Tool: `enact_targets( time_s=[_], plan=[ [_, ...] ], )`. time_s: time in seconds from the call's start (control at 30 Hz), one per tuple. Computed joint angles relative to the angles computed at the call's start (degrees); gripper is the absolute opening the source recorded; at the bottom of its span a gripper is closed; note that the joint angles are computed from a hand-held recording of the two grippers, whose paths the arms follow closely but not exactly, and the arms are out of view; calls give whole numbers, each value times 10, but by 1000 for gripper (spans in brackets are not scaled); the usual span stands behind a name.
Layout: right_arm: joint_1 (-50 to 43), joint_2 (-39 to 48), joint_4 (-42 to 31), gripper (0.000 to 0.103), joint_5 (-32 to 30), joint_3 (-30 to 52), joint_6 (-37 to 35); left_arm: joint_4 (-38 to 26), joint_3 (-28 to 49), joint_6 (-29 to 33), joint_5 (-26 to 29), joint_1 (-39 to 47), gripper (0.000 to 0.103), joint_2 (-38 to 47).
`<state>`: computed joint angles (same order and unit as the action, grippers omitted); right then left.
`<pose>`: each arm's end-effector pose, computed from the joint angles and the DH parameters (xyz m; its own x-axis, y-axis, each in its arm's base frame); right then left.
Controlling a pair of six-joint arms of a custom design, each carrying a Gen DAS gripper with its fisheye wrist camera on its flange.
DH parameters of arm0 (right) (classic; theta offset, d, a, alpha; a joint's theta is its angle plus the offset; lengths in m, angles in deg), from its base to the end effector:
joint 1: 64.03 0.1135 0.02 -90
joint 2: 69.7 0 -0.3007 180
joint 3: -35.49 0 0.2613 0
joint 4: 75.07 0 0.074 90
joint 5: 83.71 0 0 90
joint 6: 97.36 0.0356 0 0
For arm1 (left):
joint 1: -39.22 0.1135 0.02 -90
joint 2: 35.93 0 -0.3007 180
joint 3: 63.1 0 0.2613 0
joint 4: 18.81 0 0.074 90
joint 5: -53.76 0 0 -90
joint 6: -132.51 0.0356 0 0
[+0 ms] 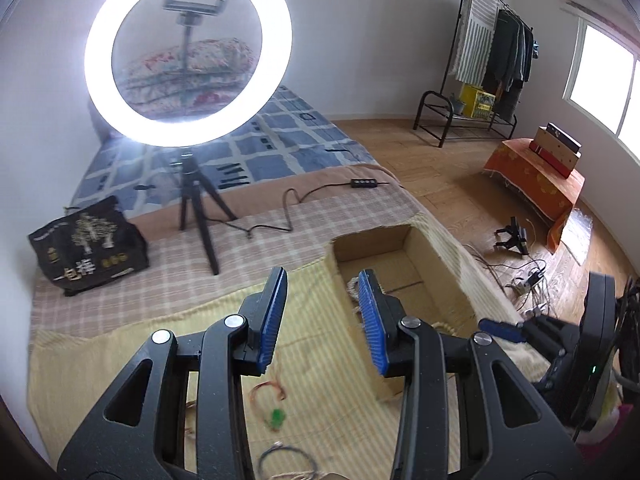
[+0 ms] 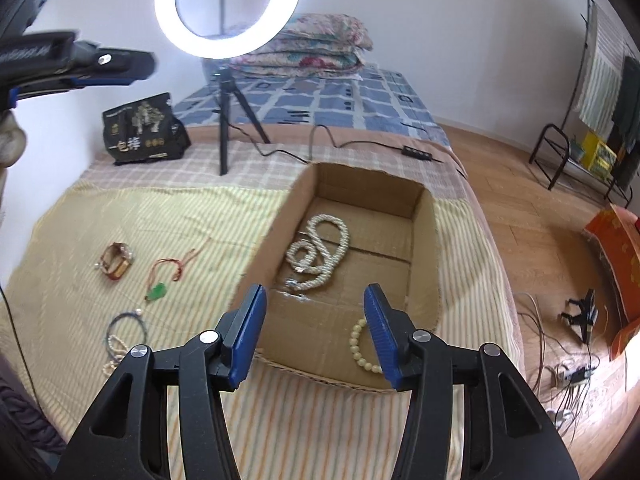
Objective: Organize jewelry
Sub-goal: 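Move the left tool to the blue bangle while the right tool approaches the jade pendant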
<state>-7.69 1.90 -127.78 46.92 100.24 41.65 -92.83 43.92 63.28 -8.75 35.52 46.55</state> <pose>0.1499 0.1833 0.2806 -0.6522 0.0541 -0.7561 0.0663 0.9977 0.0142 0.2853 -0.0349 0.4399 -0.5829 0.3529 -0.7319 0.6024 0.7922 -0.0977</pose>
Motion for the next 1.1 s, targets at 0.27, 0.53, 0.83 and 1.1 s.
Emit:
enact_targets(
  time_s=[0.27, 0.53, 0.83, 1.1],
  plan=[
    [40, 53, 20, 50, 27, 31, -19, -55, -39, 122, 66, 168, 37, -16],
    [67, 101, 33, 50, 6, 62, -25, -82, -107, 210, 74, 263, 37, 0],
    [89, 140, 51, 50, -45, 68, -26, -88, -166, 251, 47, 276, 37, 31],
    [89, 174, 71, 50, -82, 72, -49, -88, -213, 265, 18, 260, 37, 50]
  ],
)
